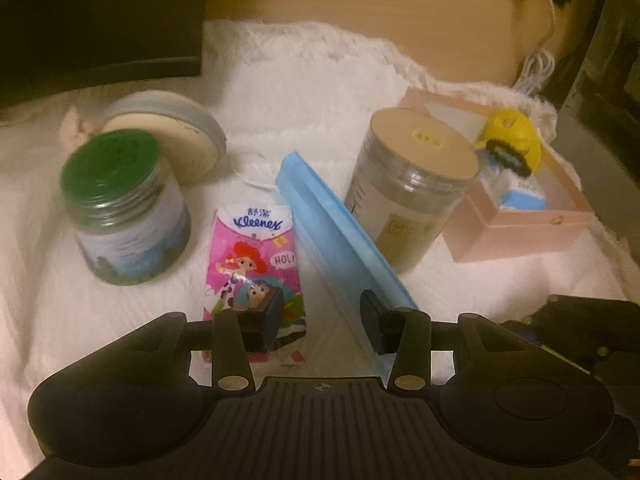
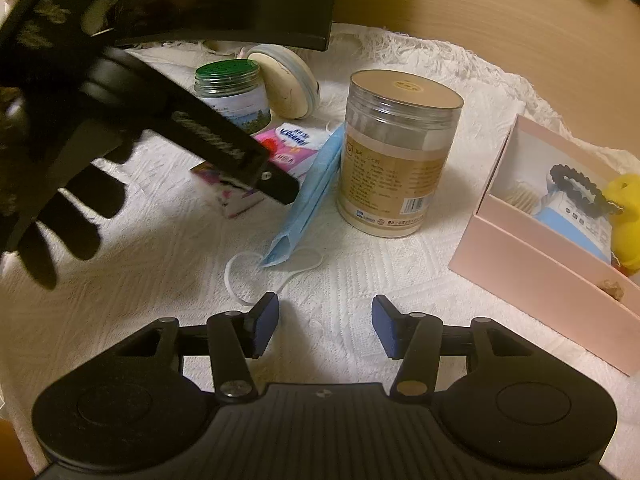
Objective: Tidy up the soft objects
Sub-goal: 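Grasp the Kleenex tissue pack with the left tool while the right tool grasps the blue mask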
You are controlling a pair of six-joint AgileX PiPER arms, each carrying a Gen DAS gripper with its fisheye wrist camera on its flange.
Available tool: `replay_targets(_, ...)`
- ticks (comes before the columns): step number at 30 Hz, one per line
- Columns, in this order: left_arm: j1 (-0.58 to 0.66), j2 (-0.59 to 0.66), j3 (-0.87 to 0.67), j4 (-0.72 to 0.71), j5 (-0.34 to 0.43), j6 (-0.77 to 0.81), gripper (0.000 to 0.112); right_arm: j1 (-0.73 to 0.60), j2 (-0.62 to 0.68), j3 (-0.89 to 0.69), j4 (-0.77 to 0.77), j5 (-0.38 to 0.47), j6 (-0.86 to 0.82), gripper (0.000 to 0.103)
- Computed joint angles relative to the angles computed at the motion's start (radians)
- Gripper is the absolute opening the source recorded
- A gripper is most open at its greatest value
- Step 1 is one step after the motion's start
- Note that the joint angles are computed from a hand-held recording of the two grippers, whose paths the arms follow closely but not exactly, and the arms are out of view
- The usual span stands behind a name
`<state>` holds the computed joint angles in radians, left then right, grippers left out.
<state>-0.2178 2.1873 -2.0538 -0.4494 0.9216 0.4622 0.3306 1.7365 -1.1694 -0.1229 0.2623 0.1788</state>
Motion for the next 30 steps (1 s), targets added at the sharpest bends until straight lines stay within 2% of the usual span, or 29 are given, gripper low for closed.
replay_targets(2, -0.016, -0.073, 0.129, 0.035, -0.153, 0.001, 0.047, -0.001, 0.0, 0.0, 0.007, -0.001, -0.01, 0.053)
replay_targets(4, -0.045, -0.072, 0.135, 0.169, -0.211, -0.086, 0.045, -0.002, 0.001, 0.004, -0.002, -0.007, 0.002, 0.055)
replay_targets(7, -0.056, 0.006, 0.017, 0.272, -0.14, -0.18, 0.046, -0.003, 0.004, 0.008, -0.014, -0.02, 0.026, 0.06)
replay_targets(9, -0.067, 0.023, 0.003, 0.321, -0.155, -0.204, 0.051, -0.004, 0.008, 0.003, 0.004, -0.017, 0.004, 0.061)
replay_targets(12, -0.078, 0.072, -0.081, 0.367, -0.122, -0.259, 0.052, -0.009, 0.006, 0.007, 0.041, -0.017, -0.029, 0.063)
replay_targets(15, -0.085, 0.145, -0.219, 0.377, -0.044, -0.281, 0.052, -0.014, 0.007, 0.007, 0.063, -0.016, -0.046, 0.067)
replay_targets(17, -0.074, 0.219, -0.372, 0.304, 0.069, -0.249, 0.053, -0.017, 0.006, 0.009, 0.082, -0.016, -0.056, 0.068)
replay_targets(19, -0.069, 0.256, -0.442, 0.259, 0.119, -0.215, 0.054, -0.017, 0.006, 0.01, 0.085, -0.016, -0.054, 0.068)
replay_targets(26, -0.083, 0.238, -0.377, 0.276, 0.051, -0.194, 0.058, -0.017, 0.007, 0.019, 0.063, -0.031, -0.02, 0.074)
replay_targets(29, -0.092, 0.255, -0.399, 0.313, 0.05, -0.215, 0.068, -0.015, 0.006, 0.024, 0.035, -0.037, 0.015, 0.075)
replay_targets(30, -0.091, 0.255, -0.399, 0.311, 0.052, -0.222, 0.068, -0.014, 0.005, 0.026, 0.023, -0.039, 0.027, 0.075)
